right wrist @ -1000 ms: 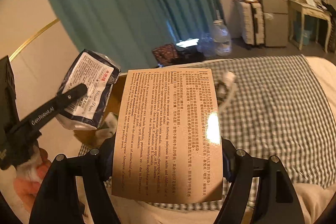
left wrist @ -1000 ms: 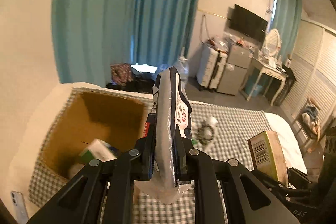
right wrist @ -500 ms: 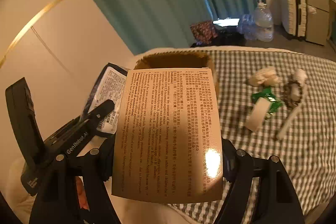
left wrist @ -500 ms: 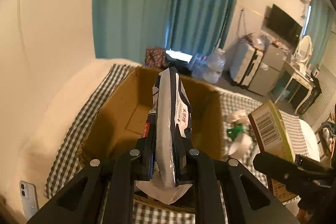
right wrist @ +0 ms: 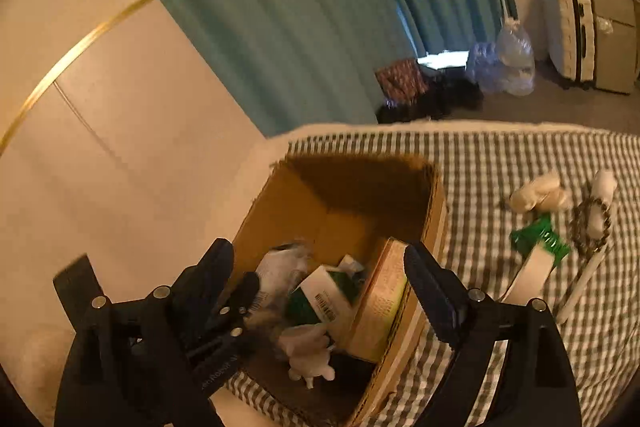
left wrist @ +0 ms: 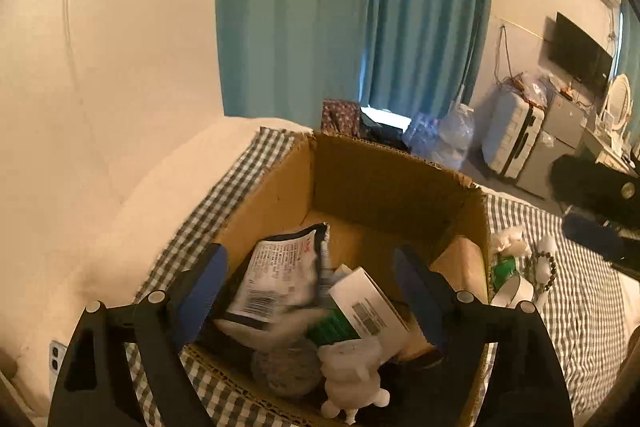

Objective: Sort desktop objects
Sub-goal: 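Open both tools to drop the packet and leaflet box into the box, then move both tools back toward the tape roll and bead bracelet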

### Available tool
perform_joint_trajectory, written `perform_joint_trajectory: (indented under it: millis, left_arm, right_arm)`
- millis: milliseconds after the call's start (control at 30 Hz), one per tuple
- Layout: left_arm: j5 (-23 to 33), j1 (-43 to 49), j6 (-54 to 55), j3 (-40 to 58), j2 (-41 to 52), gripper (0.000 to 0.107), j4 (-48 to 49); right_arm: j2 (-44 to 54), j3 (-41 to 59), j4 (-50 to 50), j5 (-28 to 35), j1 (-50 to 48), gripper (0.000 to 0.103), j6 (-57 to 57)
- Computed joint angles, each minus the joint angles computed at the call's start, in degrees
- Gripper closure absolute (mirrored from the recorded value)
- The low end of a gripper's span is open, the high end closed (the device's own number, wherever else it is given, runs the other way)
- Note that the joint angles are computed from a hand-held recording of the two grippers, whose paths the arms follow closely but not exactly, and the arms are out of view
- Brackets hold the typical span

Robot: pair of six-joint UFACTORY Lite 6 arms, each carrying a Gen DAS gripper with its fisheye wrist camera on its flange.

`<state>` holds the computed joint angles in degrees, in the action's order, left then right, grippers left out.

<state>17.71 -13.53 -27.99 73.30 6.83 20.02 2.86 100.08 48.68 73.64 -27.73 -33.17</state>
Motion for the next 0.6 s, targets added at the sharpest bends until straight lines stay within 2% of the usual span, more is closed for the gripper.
perform_joint_trajectory:
  millis: [67,133,233,300,433,600]
  left_arm:
    - [3.11,-0.92,1.43,1.47,-0.48,0.019,-1.76]
    - [3.97,-2.00,1.88,0.96,-2.66,0.019,-2.45]
    - [5.12,-6.53,-4.86,-1.52,-7.56,0.015,3.20]
    - [6.04,-10.57,-7.76,-3.15,-10.34,0.012,4.77]
    - [8.56,-19.27,-8.87,-3.49,-11.16,0.008,1.89]
    - [11.54,-32.32,-23.94,-1.65,-6.74,0.008,10.23]
  right_arm:
    - [0.70,2.61,1.22,3.76,-4.26,0.016,-1.08]
    - [1.37,4.56,2.51,6.79,-9.02,0.016,-2.06]
    - [3.45,8.71,5.15,14.43,-20.02,0.016,-5.07]
    - [4.25,9.66,5.82,17.11,-28.47,0.016,-8.82]
    - [12.12,16.97,5.53,23.90,-41.80,0.016,-11.46]
    - [28.96,36.36,6.82,29.26,-53.10,0.016,-8.39]
